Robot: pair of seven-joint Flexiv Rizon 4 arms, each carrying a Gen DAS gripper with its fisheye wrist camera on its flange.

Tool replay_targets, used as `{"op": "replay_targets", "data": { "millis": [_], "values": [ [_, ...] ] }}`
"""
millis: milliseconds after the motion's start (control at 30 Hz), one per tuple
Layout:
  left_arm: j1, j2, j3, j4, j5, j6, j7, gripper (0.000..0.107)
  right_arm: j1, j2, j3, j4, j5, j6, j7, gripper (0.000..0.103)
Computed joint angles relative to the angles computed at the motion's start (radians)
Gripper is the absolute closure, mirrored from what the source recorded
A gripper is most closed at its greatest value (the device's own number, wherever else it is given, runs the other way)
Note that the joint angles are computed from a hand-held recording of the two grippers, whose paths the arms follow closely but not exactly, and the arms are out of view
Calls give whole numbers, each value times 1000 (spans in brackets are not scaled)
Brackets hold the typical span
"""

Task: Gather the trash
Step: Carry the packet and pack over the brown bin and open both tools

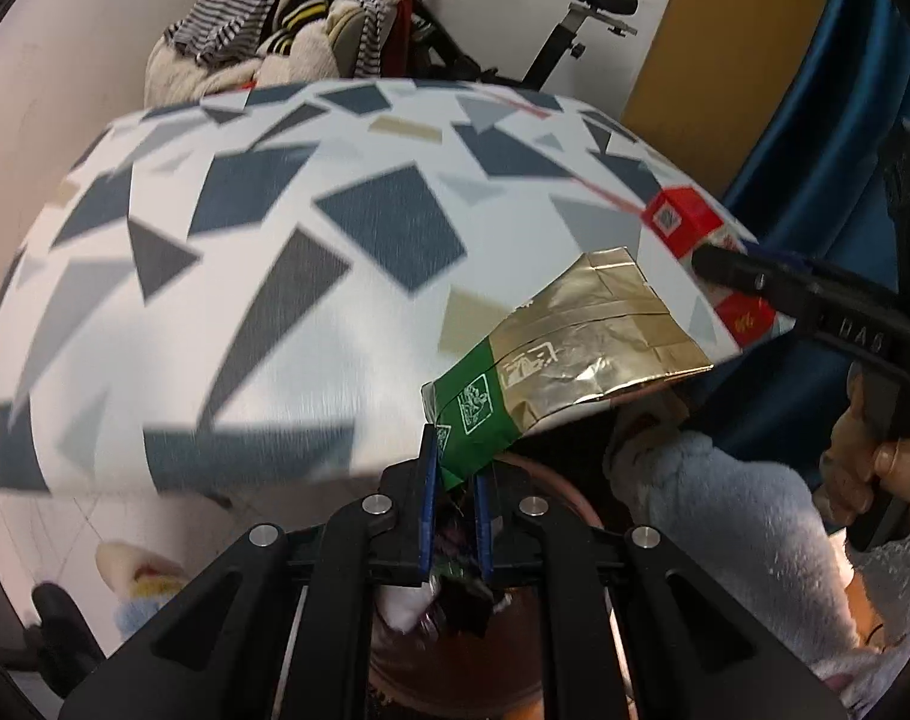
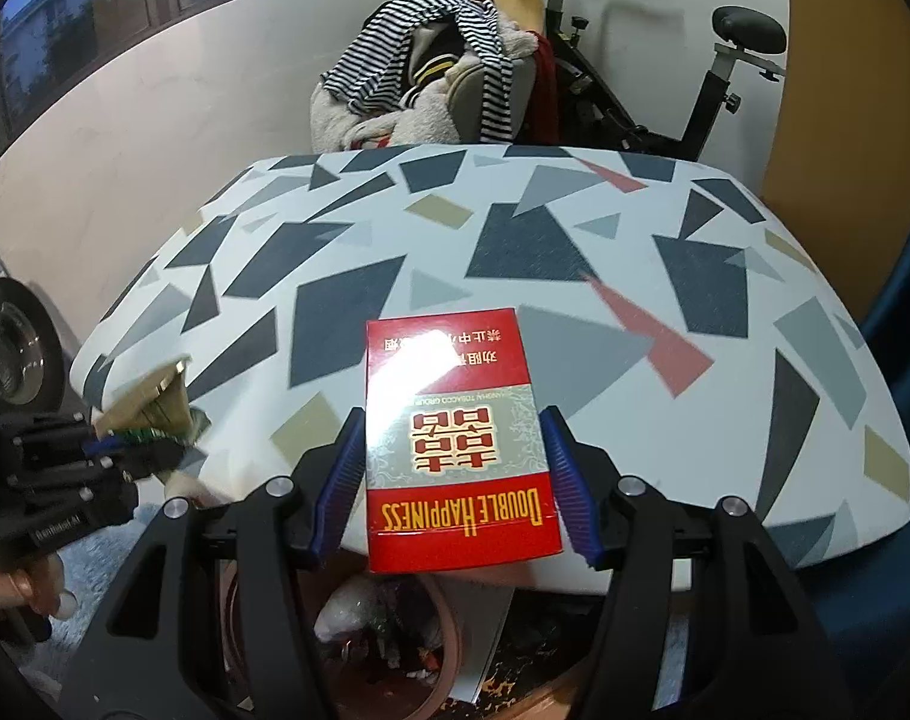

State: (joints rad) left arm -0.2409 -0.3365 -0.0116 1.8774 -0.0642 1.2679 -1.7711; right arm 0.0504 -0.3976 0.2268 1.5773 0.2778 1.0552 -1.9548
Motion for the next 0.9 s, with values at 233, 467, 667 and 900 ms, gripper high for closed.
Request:
{"op": "replay_targets", "data": {
  "millis": [233,467,667,900],
  "values": [
    [-4,4,-25,73,-26,10,6,95,18,44,1,78,-10,23,0,44],
    [0,2,-35,90,-51,25,25,93,24,66,7,119,0,41,-22,44],
    [-19,6,-8,105,-55,63,-12,43,30,74,5,131,-1,40,-29,44],
    [-112,41,150,61,176,41,-309,14,29,96,13,162,25,11,-50,44]
  ]
}}
